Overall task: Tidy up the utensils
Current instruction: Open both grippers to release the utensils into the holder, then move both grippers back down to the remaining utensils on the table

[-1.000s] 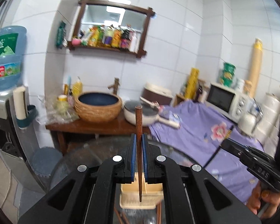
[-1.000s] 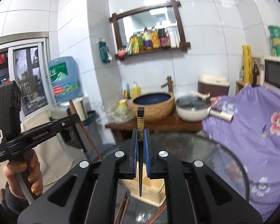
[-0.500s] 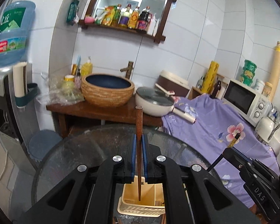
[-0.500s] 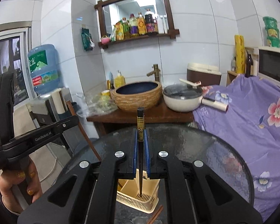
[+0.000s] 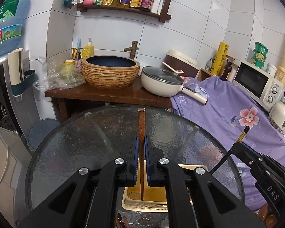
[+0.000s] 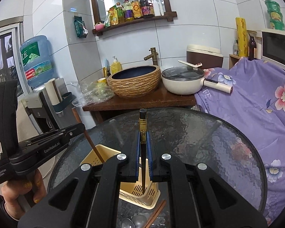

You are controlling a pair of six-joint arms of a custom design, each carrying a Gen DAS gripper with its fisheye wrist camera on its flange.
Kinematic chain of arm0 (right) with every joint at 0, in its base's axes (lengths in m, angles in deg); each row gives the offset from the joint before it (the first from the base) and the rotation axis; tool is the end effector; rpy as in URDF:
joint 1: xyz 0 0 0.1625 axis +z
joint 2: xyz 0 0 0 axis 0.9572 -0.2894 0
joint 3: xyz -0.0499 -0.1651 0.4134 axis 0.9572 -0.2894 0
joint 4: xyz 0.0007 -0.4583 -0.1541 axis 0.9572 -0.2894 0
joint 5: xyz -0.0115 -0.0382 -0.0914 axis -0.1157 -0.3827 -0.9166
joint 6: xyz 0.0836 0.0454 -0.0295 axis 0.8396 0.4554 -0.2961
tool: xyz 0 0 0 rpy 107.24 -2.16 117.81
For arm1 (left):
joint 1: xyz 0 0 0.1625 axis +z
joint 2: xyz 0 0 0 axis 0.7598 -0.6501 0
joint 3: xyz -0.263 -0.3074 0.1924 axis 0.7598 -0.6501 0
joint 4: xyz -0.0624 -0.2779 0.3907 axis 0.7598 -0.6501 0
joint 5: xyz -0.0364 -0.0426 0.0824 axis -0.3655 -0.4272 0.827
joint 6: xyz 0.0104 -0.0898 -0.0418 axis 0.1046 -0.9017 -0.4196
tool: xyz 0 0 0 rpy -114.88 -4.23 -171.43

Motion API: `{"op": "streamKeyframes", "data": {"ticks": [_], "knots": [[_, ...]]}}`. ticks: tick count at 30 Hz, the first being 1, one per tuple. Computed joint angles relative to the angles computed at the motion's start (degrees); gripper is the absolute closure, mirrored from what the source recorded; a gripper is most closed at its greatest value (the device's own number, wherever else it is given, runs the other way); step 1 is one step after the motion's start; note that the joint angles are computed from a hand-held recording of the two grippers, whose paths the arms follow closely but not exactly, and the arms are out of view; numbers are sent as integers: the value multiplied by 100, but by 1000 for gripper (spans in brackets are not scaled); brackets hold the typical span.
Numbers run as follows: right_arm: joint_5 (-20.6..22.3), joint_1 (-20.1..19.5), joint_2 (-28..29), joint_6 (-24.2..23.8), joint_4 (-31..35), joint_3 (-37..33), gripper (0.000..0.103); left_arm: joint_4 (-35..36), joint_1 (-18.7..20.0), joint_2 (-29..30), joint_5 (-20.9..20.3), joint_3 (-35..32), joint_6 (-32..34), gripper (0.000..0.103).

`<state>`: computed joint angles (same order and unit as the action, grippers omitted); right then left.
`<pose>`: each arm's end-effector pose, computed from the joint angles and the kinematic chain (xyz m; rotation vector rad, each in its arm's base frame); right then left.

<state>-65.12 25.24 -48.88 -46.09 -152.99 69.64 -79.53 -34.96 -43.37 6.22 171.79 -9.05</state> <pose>0.1348 -0.2650 0.3181 0.4108 -2.2188 1.3523 -0.3534 -0.3054 0.0859 0.7636 2.4682 -1.0462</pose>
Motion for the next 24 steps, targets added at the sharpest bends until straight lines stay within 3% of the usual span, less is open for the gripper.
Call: {"op": "streamKeyframes", "data": {"ticks": [10, 12, 13, 15, 16, 17, 19, 24], "knots": [[30, -116, 140, -202, -406, 51, 95, 71, 96, 152, -79, -39, 80, 95], [63, -161, 119, -196, -368, 48, 95, 52, 78, 139, -74, -31, 122, 81], [79, -191, 93, -180, -332, 54, 93, 34, 57, 149, -48, -34, 131, 69], [112, -234, 46, -165, -291, 72, 81, -81, -24, 111, 46, 24, 169, 58], [171, -275, -1, -186, -314, 107, 65, -122, -61, 75, 51, 57, 183, 55], [167, -271, 12, -220, -439, 143, 55, -136, -93, 49, 43, 80, 187, 53], [102, -206, 66, -338, -715, 212, 55, -162, -156, -35, 21, 140, 218, 47], [65, -128, -312, -434, -708, 478, 55, -115, -485, -382, 287, 486, 31, 30]]}}
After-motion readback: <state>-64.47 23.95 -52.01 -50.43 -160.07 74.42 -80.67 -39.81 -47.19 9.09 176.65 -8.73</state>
